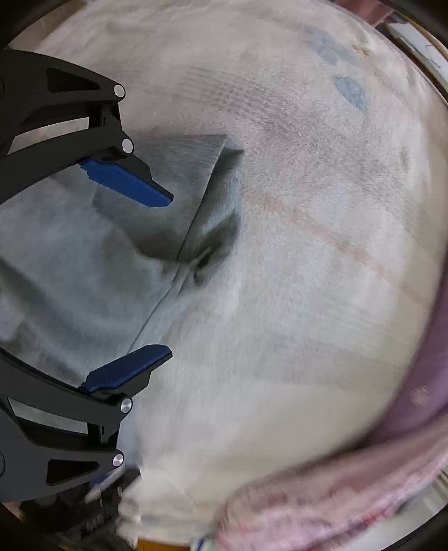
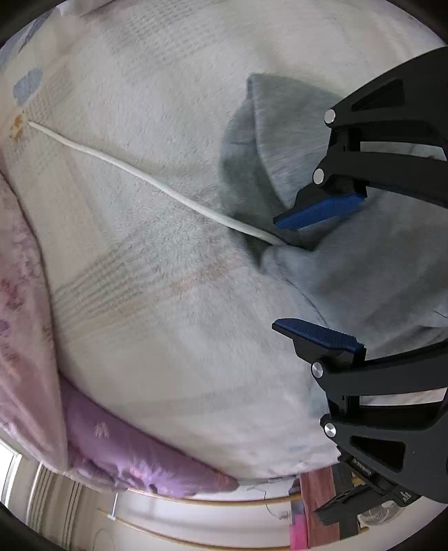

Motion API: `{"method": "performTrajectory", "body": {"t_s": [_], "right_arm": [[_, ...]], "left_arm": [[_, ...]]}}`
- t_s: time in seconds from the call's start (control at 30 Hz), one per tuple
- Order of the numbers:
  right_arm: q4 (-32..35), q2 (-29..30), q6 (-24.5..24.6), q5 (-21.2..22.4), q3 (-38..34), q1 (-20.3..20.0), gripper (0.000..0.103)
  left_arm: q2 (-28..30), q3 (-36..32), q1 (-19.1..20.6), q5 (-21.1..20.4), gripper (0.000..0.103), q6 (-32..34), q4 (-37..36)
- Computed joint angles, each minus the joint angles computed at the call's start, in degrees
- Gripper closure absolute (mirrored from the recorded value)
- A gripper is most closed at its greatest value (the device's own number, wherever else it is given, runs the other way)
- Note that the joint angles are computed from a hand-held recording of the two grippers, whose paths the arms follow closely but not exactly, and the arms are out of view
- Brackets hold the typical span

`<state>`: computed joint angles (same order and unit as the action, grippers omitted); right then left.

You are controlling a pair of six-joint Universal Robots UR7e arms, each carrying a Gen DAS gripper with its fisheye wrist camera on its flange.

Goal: Fold large clothes

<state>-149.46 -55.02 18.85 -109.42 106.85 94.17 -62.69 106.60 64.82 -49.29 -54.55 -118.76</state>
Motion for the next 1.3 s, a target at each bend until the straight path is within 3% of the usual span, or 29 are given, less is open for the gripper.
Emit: {"method": "performTrajectory", "body": {"t_s": [0.1, 0.13, 0.17, 0.2, 0.23, 0.27, 0.3, 0.47, 0.57, 0.67, 0.83, 0.97, 1.03, 1.1, 1.3], "right_arm": [[1.4, 1.2, -0.1, 1.7, -1.0, -1.1, 0.054], [1.8, 1.5, -0.1, 2.3, -1.1, -1.5, 0.06], [1.8, 1.8, -0.2, 2.1, -1.1, -1.7, 0.074], [1.2, 1.6, -0.4, 1.7, -0.6, -1.8, 0.083], [-0.4, 1.2, -0.9, 2.3, 0.2, -1.9, 0.086], [-2.5, 0.2, -2.2, 3.5, 1.5, -2.0, 0.09], [-3.9, -0.7, -3.8, 4.1, 2.6, -1.8, 0.092], [-8.6, -7.1, -6.8, 6.4, 8.4, 0.2, 0.094], [-10.2, -12.4, -7.5, 7.0, 13.0, 1.8, 0.094], [-11.4, -17.6, -5.5, 7.1, 18.0, 4.1, 0.094], [-8.7, -26.8, -0.8, 4.3, 25.6, 8.6, 0.094], [-5.4, -33.7, 5.4, 3.6, 31.3, 9.5, 0.094], [-3.2, -36.7, 7.8, 2.0, 34.2, 9.9, 0.094], [-2.2, -39.2, 9.9, 1.2, 37.6, 9.2, 0.094], [-3.1, -41.6, 11.6, -1.3, 46.9, 5.6, 0.094]], "left_arm": [[1.6, -1.0, 2.3, -2.1, 0.022, -0.4, 0.9], [1.8, -0.9, 2.7, -2.8, 0.03, 0.0, 0.3], [1.8, -0.4, 3.1, -3.6, 0.034, 1.0, -1.4], [1.7, 0.2, 3.0, -3.1, 0.046, 1.7, -2.5], [1.2, 1.1, 2.9, -3.4, 0.082, 2.9, -4.9], [0.2, 2.6, 2.8, -4.4, 0.092, 4.4, -8.8], [-1.1, 4.2, 1.8, -4.0, 0.096, 4.3, -11.4], [-8.7, 12.4, -3.6, -2.4, 0.097, 4.2, -19.4], [-14.9, 17.5, -8.1, -1.4, 0.097, 1.3, -20.2], [-19.4, 20.8, -14.8, 0.9, 0.097, -5.4, -15.4], [-28.2, 26.5, -26.9, 2.6, 0.097, -21.0, 1.1], [-33.3, 31.2, -34.8, -2.1, 0.097, -33.2, 11.3], [-35.0, 34.3, -38.4, -6.8, 0.097, -38.0, 14.1], [-36.6, 37.5, -40.7, -11.1, 0.097, -41.3, 14.9], [-38.5, 45.6, -45.0, -18.8, 0.096, -48.5, 13.2]]}}
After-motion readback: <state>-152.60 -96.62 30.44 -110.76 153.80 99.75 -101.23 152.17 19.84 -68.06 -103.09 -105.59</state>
